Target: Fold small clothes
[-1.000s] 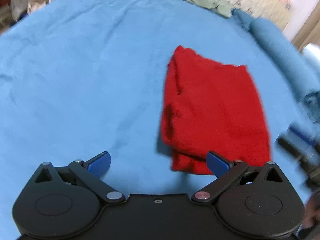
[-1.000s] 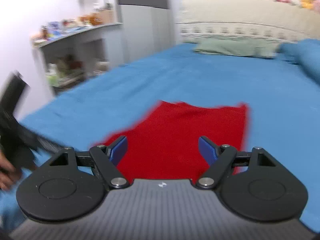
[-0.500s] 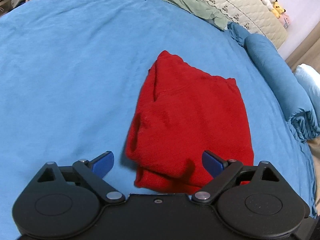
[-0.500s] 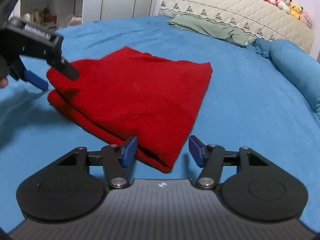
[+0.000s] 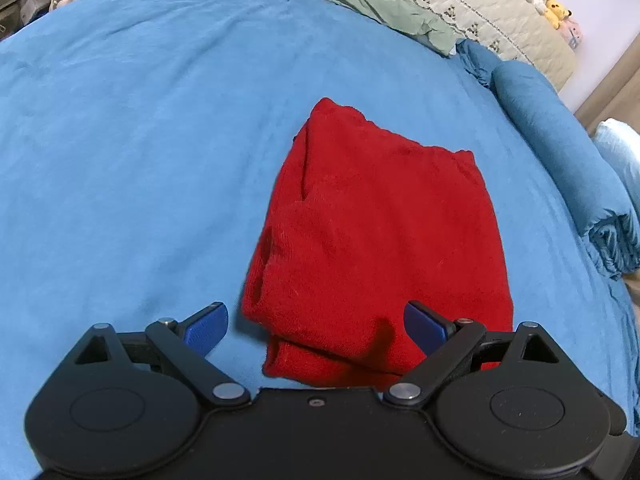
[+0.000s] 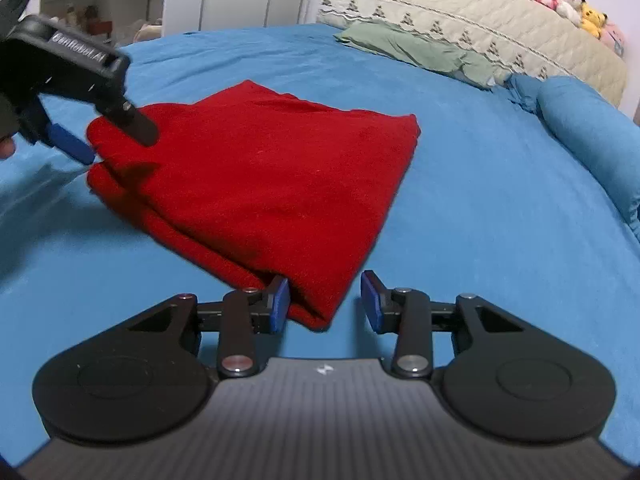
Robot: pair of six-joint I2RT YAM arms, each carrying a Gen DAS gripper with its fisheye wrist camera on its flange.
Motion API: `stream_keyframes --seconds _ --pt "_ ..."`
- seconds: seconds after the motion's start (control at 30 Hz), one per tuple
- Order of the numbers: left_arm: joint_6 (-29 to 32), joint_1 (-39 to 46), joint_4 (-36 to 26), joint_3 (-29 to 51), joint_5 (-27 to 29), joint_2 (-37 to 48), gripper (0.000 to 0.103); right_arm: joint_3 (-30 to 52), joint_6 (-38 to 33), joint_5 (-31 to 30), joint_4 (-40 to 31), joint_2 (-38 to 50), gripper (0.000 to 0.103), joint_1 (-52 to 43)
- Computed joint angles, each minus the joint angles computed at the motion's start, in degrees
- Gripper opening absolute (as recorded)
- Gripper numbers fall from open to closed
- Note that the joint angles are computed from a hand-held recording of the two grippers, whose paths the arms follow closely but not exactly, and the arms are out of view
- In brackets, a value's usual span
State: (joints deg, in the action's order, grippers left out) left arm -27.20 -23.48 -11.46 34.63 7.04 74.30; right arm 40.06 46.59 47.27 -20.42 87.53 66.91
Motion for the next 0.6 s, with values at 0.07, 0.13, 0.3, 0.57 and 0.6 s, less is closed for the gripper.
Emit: stream_keyframes --seconds 0.07,0.13,0.3,0.57,0.6 --pt "-0.3 -0.1 0.1 0.2 0.0 0.3 0.096 0.4 -1.1 0.3 0.6 0.1 0.044 0.0" --pt "-0.4 -0.2 0.3 0.2 0.0 0.3 0.096 -0.8 -1.8 2.0 2.9 -2.5 0.021 0.1" --pt "-0.9 -0.7 0.8 -0.2 -0.4 0.0 0.096 -3.9 5.1 7.7 0.2 -11.7 0.02 0.4" --pt "1.7 -4.3 -0.4 1.7 -7.2 5.2 0.096 -8.9 6.0 0.7 4.3 -6.7 0.02 0.9" --pt "2.1 -4.9 -0.2 1.8 -8.1 5.6 0.096 -8.7 5.3 -0.2 3.8 -7.3 0.021 0.7"
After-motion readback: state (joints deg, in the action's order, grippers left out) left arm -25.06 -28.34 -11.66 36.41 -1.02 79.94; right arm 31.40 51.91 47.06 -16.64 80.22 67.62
